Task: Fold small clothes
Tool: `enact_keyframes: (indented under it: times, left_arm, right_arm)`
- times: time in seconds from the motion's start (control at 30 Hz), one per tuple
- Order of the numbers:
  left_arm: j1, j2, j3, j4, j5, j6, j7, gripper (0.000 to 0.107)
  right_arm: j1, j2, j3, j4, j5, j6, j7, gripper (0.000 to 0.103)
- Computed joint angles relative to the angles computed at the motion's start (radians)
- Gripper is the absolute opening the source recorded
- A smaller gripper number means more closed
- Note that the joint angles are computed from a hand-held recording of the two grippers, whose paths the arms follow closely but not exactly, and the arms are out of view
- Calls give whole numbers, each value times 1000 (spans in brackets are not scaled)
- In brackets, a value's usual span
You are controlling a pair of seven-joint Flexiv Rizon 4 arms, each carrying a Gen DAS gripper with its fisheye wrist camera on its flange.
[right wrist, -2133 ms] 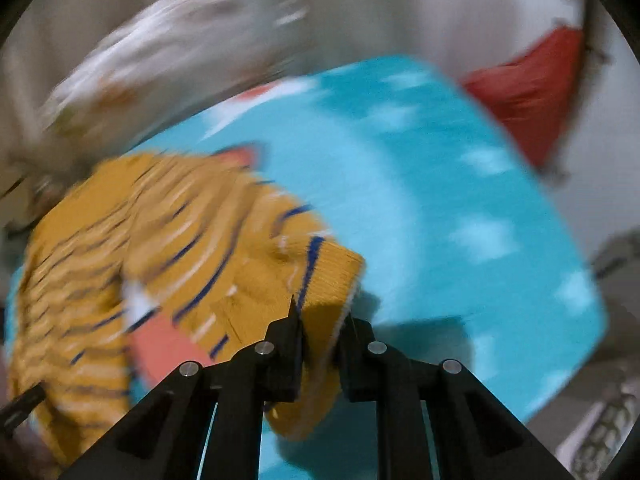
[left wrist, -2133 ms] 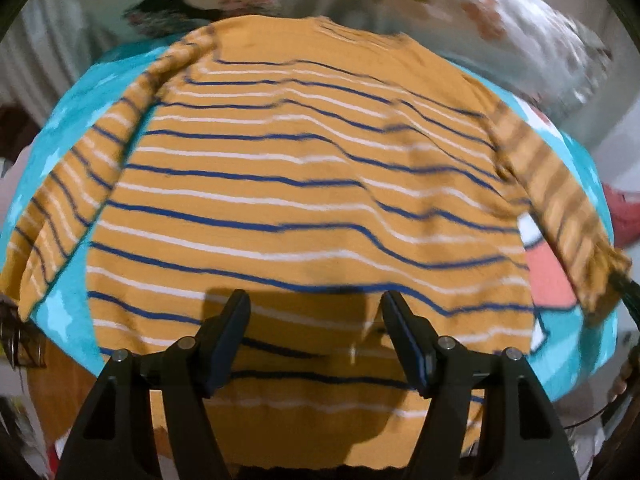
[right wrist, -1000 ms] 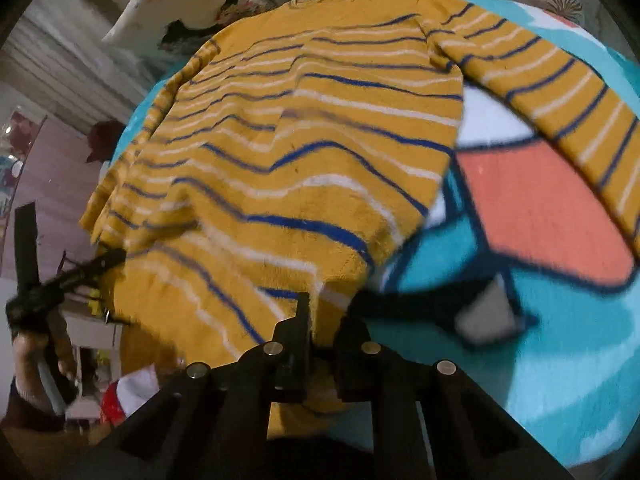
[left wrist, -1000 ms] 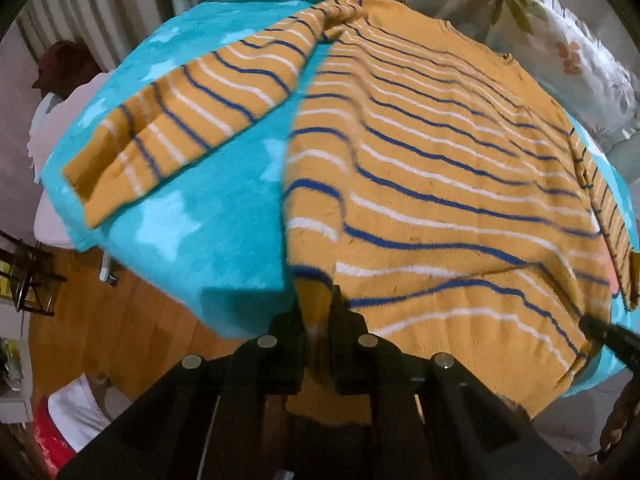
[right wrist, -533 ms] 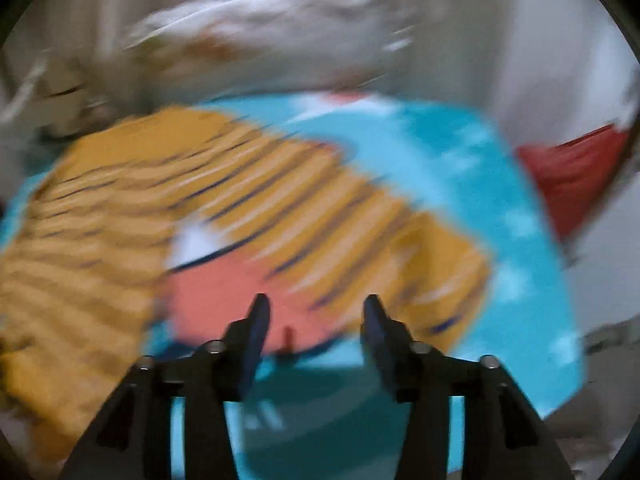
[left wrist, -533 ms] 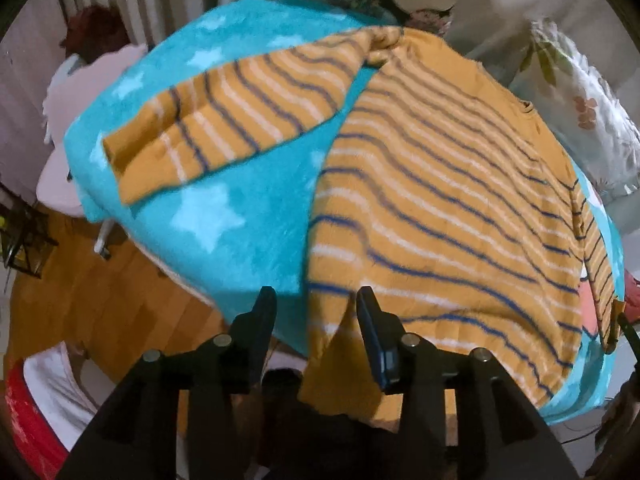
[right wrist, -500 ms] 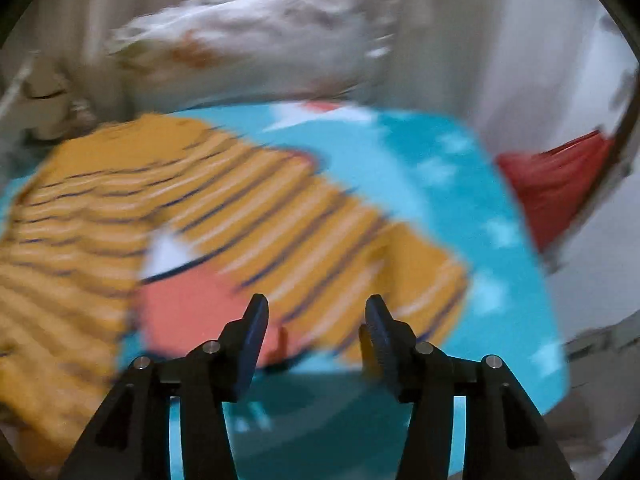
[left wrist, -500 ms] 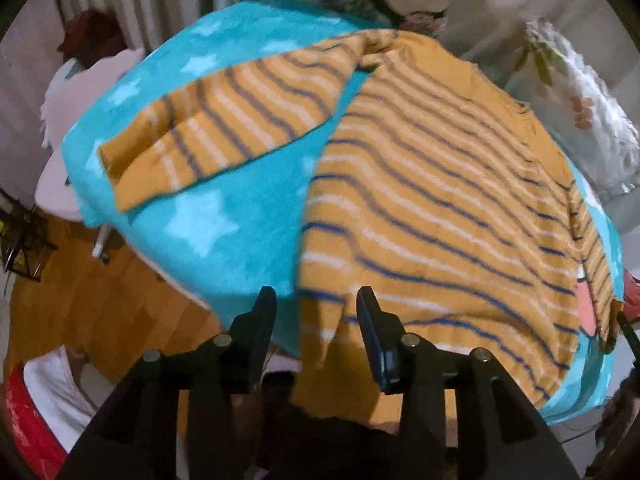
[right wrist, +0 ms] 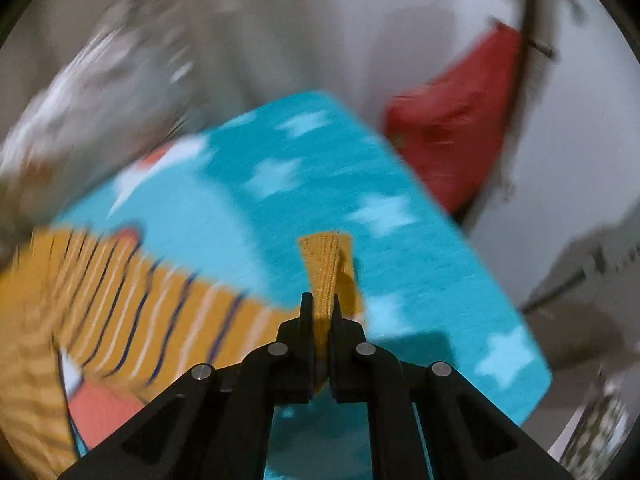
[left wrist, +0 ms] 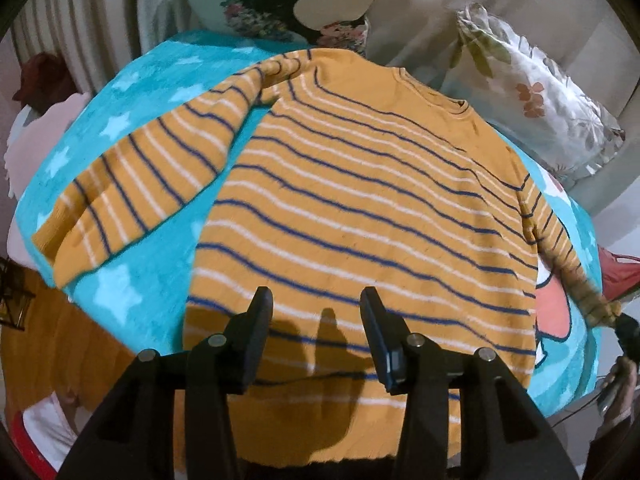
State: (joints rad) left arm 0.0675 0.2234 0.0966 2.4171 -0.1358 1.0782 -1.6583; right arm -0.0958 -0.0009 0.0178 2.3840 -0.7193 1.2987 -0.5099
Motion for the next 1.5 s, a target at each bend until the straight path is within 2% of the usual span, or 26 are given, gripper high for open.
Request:
enact_keyframes:
  times: [0.1,0.13,0.23,0.43,0.6,0.8,1.1,1.4,1.5]
  left_arm:
    - [-9,-27,-1,-17,-29,22,21,44]
    - [-11,-32,0,-18,-36,31,27,44]
    - [-26,-46,6,-16,-84,50,59,47]
    - [-44,-76,27,-7,-212,62,190,47]
    - [-24,-85,45,-5,-284,41,299,48]
    - [26,-90,78,-10,-357,3,420,49]
    - [120,-97,116,-20,-399,-39,497,52]
    - [200,-110,142,-25,-382,-71,525,52]
    - [227,-117,152,-29,-373,-79,529,52]
  right_arm:
    - [-27,3,-24,-21,75,22,10,5]
    - [-27,1,-23,-33,131,40,-10,5]
    - [-6,-17,-8,-69,192,68,-31,5]
    - [109,-72,56,-168,376,107,-129,5]
    - [211,-172,145,-307,574,109,-248,5]
    - [349,-321,208,-495,625,44,-309,5]
    - [513,-588,288,-856,672,-94,-397,5]
    - [667,-821,282,-1195,672,-267,-450,5]
    - [700,-873,279,-1276,681,-331,-477,5]
